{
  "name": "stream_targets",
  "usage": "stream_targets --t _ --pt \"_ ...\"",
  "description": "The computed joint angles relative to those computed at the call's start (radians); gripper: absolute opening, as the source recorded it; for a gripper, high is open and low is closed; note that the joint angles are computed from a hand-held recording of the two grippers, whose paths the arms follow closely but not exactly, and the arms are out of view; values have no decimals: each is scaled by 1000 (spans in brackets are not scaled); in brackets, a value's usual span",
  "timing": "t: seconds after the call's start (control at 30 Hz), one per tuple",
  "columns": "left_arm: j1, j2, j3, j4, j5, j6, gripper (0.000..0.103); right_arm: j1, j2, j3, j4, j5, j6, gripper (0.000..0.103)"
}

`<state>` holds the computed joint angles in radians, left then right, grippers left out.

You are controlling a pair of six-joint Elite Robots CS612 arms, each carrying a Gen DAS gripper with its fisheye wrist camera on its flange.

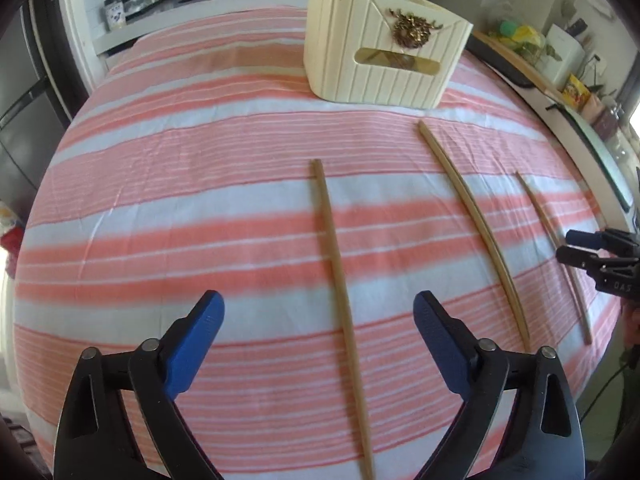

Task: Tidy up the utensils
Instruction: 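Grasp a wooden chopstick with the left tool while the right tool grasps another, then lift both chopsticks and lower them into the cream holder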

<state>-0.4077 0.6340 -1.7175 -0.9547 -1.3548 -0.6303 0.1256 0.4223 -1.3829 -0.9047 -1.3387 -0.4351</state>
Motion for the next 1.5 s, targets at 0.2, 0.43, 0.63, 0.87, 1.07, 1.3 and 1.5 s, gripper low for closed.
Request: stream_targets --t 0.2,0.43,0.63,0.87,1.07,1.3,1.5 --pt "28 -43 120 9 -7 58 55 39 -36 122 -102 -52 3 38" --pt "23 -51 128 -56 15 50 4 35 -65 186 -167 5 114 6" --pt "-8 -34 -7 -175 96 37 4 6 -55 66 -247 170 117 6" --pt "-39 -35 -85 -335 171 79 4 -21 -32 -69 -379 296 154 6" --pt "-44 -38 -85 -407 206 105 4 -15 -30 -66 -520 296 183 6" --pt "-27 -64 -74 -436 192 110 4 -5 -74 -3 -607 277 194 6" --pt "-7 -112 -20 -502 196 151 4 5 -145 109 -676 268 192 6"
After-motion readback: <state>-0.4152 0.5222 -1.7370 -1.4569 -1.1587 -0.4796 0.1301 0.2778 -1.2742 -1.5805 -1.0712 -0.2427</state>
